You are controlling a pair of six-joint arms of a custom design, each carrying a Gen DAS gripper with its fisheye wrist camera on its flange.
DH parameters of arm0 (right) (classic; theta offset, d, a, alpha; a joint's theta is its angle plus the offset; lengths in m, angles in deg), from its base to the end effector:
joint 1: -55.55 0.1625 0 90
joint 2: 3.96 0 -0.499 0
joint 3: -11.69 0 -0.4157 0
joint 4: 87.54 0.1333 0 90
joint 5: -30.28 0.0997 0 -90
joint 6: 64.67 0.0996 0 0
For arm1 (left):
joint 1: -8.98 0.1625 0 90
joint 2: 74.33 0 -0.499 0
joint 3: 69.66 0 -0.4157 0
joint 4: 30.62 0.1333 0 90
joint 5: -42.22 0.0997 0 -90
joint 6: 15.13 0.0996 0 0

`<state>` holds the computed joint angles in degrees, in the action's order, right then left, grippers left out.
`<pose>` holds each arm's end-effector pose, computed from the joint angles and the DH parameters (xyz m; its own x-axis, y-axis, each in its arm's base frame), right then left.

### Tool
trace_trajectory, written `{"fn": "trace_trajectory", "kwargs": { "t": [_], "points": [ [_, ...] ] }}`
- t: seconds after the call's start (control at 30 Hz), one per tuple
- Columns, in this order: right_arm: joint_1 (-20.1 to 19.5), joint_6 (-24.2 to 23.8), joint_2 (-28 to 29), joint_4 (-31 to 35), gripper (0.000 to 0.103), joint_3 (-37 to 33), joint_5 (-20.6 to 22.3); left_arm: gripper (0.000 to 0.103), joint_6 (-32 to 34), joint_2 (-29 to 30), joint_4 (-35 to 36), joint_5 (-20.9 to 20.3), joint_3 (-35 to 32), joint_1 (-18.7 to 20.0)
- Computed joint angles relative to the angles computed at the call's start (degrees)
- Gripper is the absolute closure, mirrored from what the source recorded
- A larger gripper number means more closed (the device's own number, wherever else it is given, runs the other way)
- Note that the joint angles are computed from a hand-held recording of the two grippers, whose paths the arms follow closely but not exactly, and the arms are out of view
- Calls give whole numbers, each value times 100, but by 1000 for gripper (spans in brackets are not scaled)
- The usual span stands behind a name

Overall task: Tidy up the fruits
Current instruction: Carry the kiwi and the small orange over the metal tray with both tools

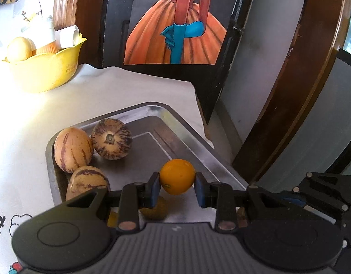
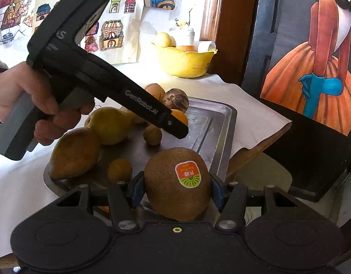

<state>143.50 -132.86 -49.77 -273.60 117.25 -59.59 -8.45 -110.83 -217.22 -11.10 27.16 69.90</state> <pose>0.1085 -0.7009 0.1400 -0.3981 -0.7349 0.5491 -0.9172 0.3312 -0.2217 -0.1885 -0.7357 0.0928 -0.8212 0.1623 -0.5471 0.4907 0.6903 -0.5317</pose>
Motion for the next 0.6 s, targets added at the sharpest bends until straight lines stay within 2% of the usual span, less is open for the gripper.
{"fn": "trace_trajectory", "kwargs": {
  "t": [0.27, 0.43, 0.6],
  "points": [
    [-38, 221, 43, -47, 44, -2, 62, 68, -56, 67, 113, 109, -135, 22],
    [-40, 355, 73, -58, 44, -25, 64, 68, -255, 60, 461, 314, -214, 12],
    [-51, 465, 87, -106, 44, -18, 92, 68, -423, 28, 562, 294, -216, 46]
  ]
}}
